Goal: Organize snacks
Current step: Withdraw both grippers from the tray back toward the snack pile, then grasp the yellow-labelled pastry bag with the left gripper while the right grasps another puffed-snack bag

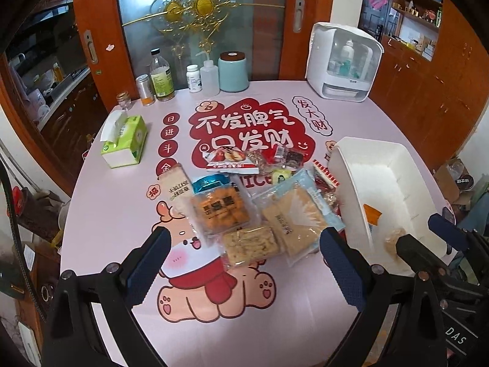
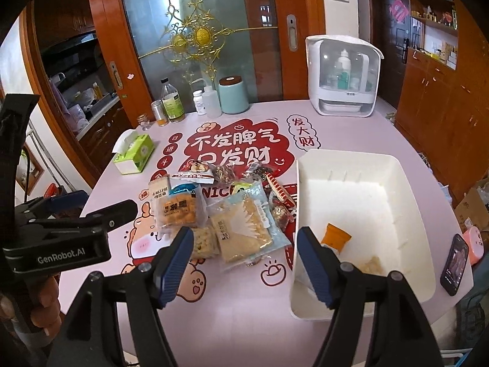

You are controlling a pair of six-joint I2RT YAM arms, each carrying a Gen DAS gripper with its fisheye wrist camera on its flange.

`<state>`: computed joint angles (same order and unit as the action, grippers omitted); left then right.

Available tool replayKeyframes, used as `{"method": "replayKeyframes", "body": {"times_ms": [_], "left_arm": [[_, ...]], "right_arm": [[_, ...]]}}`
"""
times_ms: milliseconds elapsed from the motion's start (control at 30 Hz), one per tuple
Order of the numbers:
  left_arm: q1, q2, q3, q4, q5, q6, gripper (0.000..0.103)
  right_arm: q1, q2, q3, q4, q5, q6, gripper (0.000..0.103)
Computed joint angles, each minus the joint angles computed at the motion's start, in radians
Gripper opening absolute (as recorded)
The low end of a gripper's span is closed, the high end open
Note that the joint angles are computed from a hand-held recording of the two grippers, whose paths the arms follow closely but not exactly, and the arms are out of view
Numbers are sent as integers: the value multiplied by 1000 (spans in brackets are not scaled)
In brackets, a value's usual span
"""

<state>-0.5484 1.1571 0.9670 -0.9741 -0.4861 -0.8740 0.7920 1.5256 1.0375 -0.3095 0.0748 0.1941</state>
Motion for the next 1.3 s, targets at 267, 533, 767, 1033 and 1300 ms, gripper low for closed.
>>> {"method": "replayKeyframes", "body": {"times_ms": [267,533,767,1033,1300], "left_arm": [[134,-83,-95,80,51,176,98],[313,-148,-216,189,175,371,98],[431,-165,-316,276,282,479,98],[472,-114,-372,329,317,487,97],[489,16,-435,454,338,502,98]], "right_arm": [[100,93,71,-11,143,70,71],[162,172,102,-9,186,157,71],[191,220,100,-14,155,221,71],[190,298,126,-20,138,204,71],[110,430,166,10,-19,196,71]]}}
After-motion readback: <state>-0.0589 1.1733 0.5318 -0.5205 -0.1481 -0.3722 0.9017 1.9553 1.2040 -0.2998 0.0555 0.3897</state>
